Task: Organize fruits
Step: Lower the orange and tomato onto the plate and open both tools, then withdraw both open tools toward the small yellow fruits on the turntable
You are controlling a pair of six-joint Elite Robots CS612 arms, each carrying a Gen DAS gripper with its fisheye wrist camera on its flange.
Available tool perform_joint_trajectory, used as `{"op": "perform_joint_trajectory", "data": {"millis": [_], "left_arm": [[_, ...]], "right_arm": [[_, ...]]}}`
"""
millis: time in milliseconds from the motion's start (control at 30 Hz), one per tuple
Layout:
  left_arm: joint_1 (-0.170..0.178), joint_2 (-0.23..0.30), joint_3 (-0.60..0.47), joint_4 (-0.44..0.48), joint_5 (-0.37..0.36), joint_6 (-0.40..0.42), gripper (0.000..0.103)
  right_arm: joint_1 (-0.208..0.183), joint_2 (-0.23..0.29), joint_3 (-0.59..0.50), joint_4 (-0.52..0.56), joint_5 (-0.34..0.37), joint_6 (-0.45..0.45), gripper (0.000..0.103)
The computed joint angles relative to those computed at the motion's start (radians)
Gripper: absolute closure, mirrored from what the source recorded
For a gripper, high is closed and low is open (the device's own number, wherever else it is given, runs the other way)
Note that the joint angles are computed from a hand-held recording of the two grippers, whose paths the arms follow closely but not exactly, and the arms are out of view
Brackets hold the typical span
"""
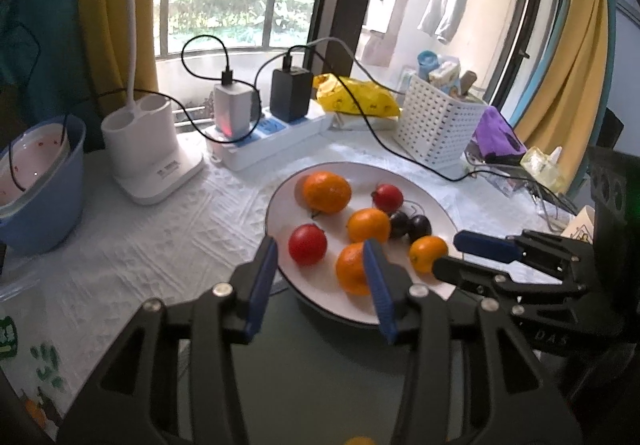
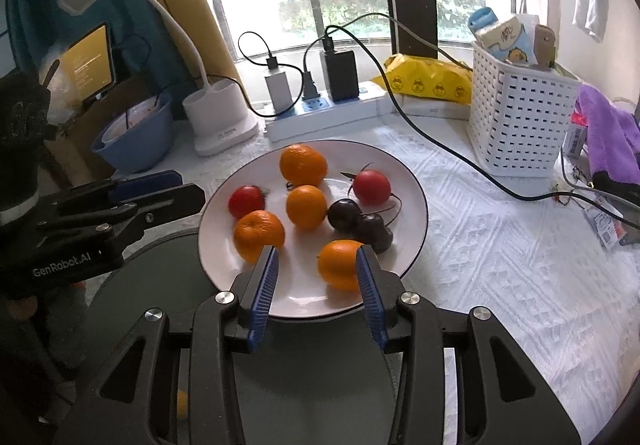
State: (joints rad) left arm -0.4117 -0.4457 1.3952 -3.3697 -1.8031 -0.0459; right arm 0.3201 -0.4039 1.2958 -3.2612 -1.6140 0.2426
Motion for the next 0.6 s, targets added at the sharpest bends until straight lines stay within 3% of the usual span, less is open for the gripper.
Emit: {"op": "perform_joint_trajectory", "data": {"millis": [600], "left_arm": [[0.007, -0.050, 0.104, -0.110, 0.001, -0.001, 0.057]], "right_arm": [[0.028, -0.034, 0.056, -0.063, -0.035, -0.021, 0.060]]}}
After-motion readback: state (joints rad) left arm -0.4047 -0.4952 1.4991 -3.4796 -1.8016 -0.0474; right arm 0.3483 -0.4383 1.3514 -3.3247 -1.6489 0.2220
